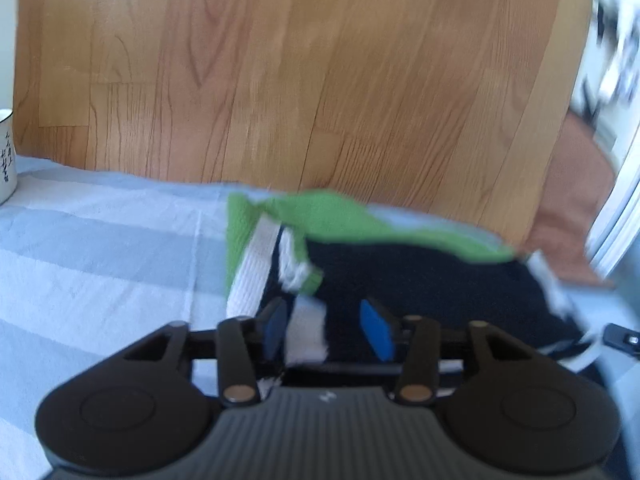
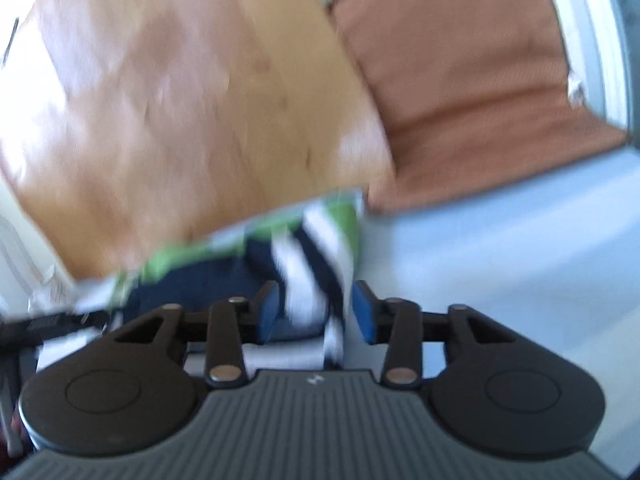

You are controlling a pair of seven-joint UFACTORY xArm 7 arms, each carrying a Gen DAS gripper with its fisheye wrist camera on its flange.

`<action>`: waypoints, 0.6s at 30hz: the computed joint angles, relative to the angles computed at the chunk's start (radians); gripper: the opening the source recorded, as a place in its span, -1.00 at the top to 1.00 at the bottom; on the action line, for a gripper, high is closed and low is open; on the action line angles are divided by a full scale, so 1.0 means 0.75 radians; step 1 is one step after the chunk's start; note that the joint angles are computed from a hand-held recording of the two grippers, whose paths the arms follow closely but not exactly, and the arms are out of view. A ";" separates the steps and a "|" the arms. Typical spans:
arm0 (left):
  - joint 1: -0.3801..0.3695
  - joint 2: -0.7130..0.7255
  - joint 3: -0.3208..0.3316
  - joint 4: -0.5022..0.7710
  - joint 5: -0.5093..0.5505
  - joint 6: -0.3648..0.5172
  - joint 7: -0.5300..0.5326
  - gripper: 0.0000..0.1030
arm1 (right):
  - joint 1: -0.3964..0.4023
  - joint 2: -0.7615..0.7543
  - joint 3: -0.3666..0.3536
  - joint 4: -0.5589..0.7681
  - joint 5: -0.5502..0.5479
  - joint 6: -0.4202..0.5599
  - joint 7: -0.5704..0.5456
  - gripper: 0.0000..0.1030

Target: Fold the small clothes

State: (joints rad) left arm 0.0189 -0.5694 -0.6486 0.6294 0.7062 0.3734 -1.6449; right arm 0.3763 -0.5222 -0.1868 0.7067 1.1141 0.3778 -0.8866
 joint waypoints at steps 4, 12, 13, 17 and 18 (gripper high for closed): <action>0.090 -0.111 -0.039 -0.066 0.015 -0.148 -0.101 0.11 | 0.018 0.220 0.051 0.201 -0.032 -0.069 -0.025 -0.23; 0.101 0.092 -0.115 0.086 -0.009 0.158 0.084 0.74 | -0.140 0.553 0.248 0.421 -0.267 -0.139 0.122 0.80; 0.072 0.122 -0.091 0.098 -0.011 0.175 0.103 0.95 | -0.144 0.564 0.262 0.415 -0.229 -0.227 0.139 0.80; 0.005 0.157 -0.047 0.121 0.040 0.240 0.075 0.95 | -0.179 0.588 0.272 0.377 -0.293 -0.281 0.259 0.72; -0.015 0.158 -0.029 0.118 0.050 0.243 0.068 0.95 | -0.185 0.571 0.276 0.371 -0.264 -0.276 0.239 0.51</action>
State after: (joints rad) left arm 0.0080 -0.4505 -0.6704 0.7180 0.7436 0.5557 -1.5937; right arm 0.2373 -0.0942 0.0202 0.9850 0.9159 0.1709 -0.7070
